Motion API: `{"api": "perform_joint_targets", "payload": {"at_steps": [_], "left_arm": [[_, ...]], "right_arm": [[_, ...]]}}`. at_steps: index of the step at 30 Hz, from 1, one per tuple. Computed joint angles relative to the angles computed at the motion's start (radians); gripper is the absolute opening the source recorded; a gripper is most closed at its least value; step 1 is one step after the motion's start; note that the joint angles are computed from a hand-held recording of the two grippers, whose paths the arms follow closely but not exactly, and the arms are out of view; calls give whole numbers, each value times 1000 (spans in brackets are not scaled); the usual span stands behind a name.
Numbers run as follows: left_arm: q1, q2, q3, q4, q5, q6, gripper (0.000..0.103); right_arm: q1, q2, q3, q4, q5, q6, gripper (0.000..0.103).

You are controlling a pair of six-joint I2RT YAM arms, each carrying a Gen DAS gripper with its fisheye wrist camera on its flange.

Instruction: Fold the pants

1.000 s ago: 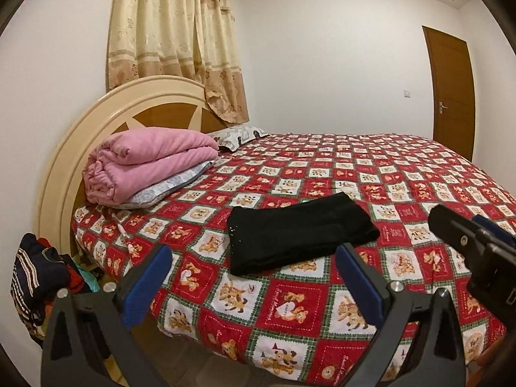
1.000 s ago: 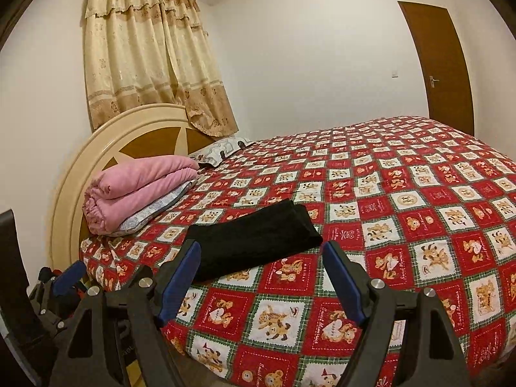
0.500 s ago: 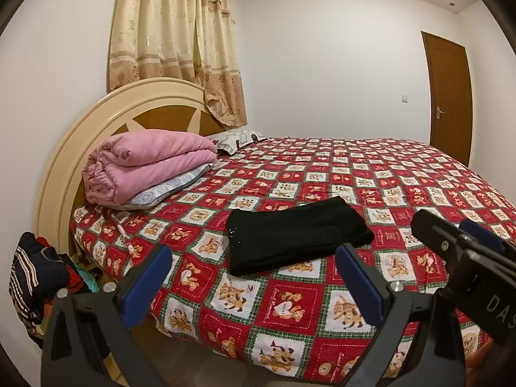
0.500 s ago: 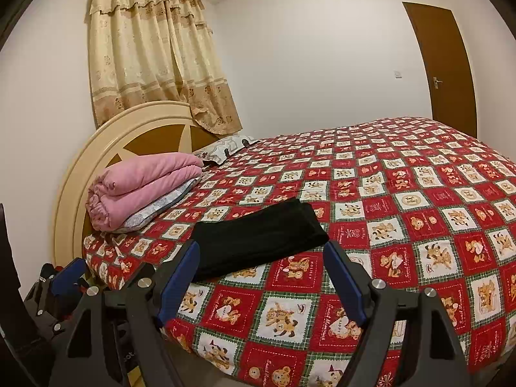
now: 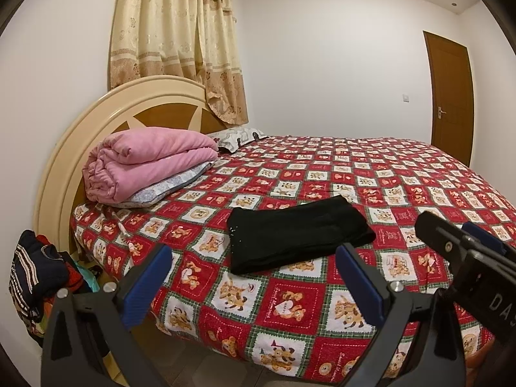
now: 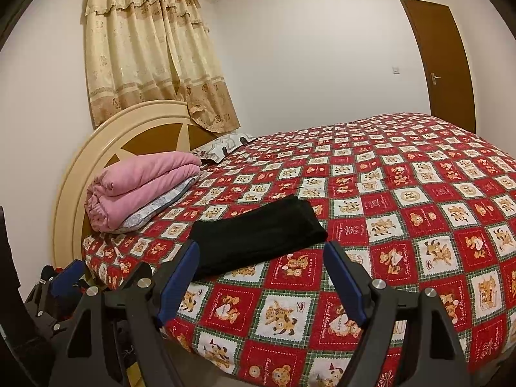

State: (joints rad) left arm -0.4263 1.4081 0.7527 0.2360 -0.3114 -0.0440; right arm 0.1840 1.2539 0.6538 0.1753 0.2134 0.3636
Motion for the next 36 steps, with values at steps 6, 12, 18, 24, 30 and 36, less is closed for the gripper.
{"api": "perform_joint_targets", "payload": {"at_steps": [6,12,18,24,30,36], "left_arm": [[1,0,-3,0,0,2,103],[0,0,-9,9,-2,2,103],[-3,25,-12,36,-10,21,103],[-2,64,21,11,-27,25,103],[14,93,54,-28,-4,4,103],[33,155,93,-37,31,-3,103]], "right_arm": [[-1,4,2,-6,-4,9,81],[-4,6,0,-2,-8,10,81],[-6,24,-1,4,-12,16,81],[-6,61,0,20,-12,31,81],[-15,79,2,25,-15,39,81],[-40,116,6,44,-30,42,81]]}}
